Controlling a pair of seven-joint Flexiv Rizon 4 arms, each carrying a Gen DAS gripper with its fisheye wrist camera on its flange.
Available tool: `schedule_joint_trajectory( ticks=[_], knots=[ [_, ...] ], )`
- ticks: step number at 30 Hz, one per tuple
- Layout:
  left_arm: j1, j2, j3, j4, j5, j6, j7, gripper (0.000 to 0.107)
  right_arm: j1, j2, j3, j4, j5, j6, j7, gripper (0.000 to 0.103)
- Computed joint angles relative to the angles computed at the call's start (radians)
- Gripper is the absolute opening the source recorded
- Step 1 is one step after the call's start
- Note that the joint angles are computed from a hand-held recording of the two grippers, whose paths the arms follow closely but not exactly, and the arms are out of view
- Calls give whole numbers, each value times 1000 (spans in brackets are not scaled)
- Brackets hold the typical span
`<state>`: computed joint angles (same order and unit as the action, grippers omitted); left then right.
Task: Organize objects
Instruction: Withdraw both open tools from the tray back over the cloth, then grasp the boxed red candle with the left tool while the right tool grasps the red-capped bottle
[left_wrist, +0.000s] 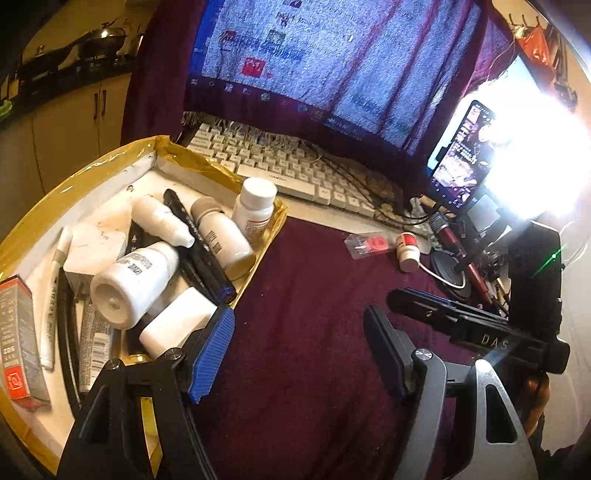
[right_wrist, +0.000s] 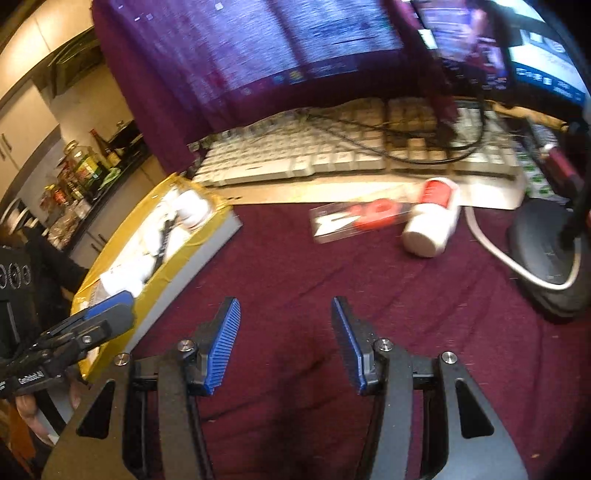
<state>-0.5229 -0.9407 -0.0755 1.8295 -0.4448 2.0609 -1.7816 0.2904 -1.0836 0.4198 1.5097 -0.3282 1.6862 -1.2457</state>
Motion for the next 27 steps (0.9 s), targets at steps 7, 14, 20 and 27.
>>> schedule_joint_trajectory(
  ticks=[7, 14, 20, 27],
  knots=[
    [90, -18, -81, 11, 119, 93, -44, 69, 78, 44, -169, 1, 62, -7, 86, 54],
    [125, -36, -106, 10, 194, 165, -66, 72, 216, 40, -386, -91, 96, -128, 239, 56],
    [100, -33, -88, 17, 171, 178, -36, 73, 231, -4, -430, -181, 69, -229, 328, 56],
    [125, -36, -109, 22, 197, 186, -46, 73, 246, -14, -464, -171, 33, -181, 349, 47]
  ],
)
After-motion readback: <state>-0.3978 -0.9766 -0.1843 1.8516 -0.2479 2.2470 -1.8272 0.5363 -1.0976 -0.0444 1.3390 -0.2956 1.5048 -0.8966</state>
